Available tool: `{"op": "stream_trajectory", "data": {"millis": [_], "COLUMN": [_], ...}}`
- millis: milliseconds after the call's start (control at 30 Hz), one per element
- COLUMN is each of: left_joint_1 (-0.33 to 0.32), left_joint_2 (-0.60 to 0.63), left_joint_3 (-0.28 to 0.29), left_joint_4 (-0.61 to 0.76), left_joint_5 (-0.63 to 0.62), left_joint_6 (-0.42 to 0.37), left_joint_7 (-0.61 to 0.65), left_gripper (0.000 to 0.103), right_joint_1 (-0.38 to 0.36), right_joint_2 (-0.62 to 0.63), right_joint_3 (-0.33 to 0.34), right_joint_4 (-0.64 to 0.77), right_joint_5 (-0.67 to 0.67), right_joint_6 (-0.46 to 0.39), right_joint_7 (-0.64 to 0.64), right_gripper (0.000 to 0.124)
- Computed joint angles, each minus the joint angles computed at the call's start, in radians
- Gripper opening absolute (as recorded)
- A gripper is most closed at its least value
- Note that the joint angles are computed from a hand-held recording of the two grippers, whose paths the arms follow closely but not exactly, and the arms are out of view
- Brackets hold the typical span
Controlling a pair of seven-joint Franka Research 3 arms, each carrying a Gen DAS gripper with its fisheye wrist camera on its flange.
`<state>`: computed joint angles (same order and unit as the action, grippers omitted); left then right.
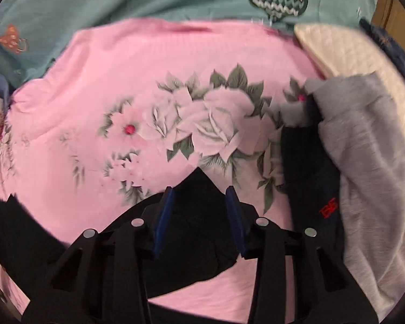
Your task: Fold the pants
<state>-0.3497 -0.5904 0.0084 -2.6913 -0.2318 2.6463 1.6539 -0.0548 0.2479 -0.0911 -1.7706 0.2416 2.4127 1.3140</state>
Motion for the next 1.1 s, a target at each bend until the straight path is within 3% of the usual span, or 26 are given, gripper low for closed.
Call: {"op": "stream_trajectory", "data": {"millis": [67, 267, 467, 567, 600, 633, 667, 733, 767, 867, 900, 1000, 1100], "left_joint_1": [-0.057, -0.128, -0.189, -0.185, -0.175, -0.165, -0.155, -0.136, -0.120, -0.104, -0.098, -0.078, -0.045], "left_joint_2": [0.057, 0.131, 0.119, 0.114, 0.110, 0.108, 0.099, 0.089, 0.081, 0.072, 0.072, 0.075, 0.074], "left_joint_3": [0.020, 0.053, 0.128, 0.126, 0.115, 0.105, 0.098, 0.085, 0.075, 0.082, 0.083, 0.076, 0.043], "left_joint_4": [0.027, 0.035, 0.007, -0.001, -0.005, -0.007, -0.012, -0.019, -0.026, -0.031, -0.030, -0.027, -0.025], "left_joint_5": [-0.043, -0.188, -0.414, -0.494, -0.502, -0.507, -0.509, -0.507, -0.497, -0.496, -0.495, -0.481, -0.434], "left_joint_6": [0.012, 0.050, 0.094, 0.103, 0.105, 0.103, 0.098, 0.097, 0.098, 0.084, 0.079, 0.069, 0.060], "left_joint_7": [0.047, 0.218, 0.417, 0.485, 0.493, 0.496, 0.498, 0.498, 0.485, 0.459, 0.451, 0.422, 0.364], "left_gripper": [0.042, 0.045, 0.046, 0.046, 0.046, 0.046, 0.046, 0.046, 0.047, 0.047, 0.047, 0.047, 0.047], "right_joint_1": [0.016, 0.058, 0.118, 0.118, 0.119, 0.127, 0.128, 0.118, 0.107, 0.052, 0.023, -0.028, -0.026], "right_joint_2": [0.032, 0.135, 0.198, 0.199, 0.193, 0.177, 0.164, 0.094, 0.060, -0.067, -0.120, -0.256, -0.381], "right_joint_3": [0.000, -0.022, -0.047, -0.040, -0.037, -0.042, -0.042, -0.032, -0.026, -0.001, 0.011, 0.007, -0.044], "right_joint_4": [0.047, 0.189, 0.272, 0.272, 0.258, 0.232, 0.212, 0.111, 0.065, -0.090, -0.146, -0.255, -0.356], "right_joint_5": [-0.020, -0.101, -0.248, -0.266, -0.277, -0.303, -0.312, -0.296, -0.279, -0.134, -0.027, 0.300, 0.572], "right_joint_6": [-0.045, -0.196, -0.243, -0.228, -0.209, -0.186, -0.177, -0.100, -0.062, 0.082, 0.128, 0.171, 0.175], "right_joint_7": [0.052, 0.301, 0.497, 0.525, 0.516, 0.517, 0.517, 0.505, 0.485, 0.396, 0.327, 0.093, -0.141], "right_gripper": [0.041, 0.042, 0.047, 0.046, 0.042, 0.025, 0.017, 0.004, 0.004, 0.004, 0.004, 0.004, 0.004]}}
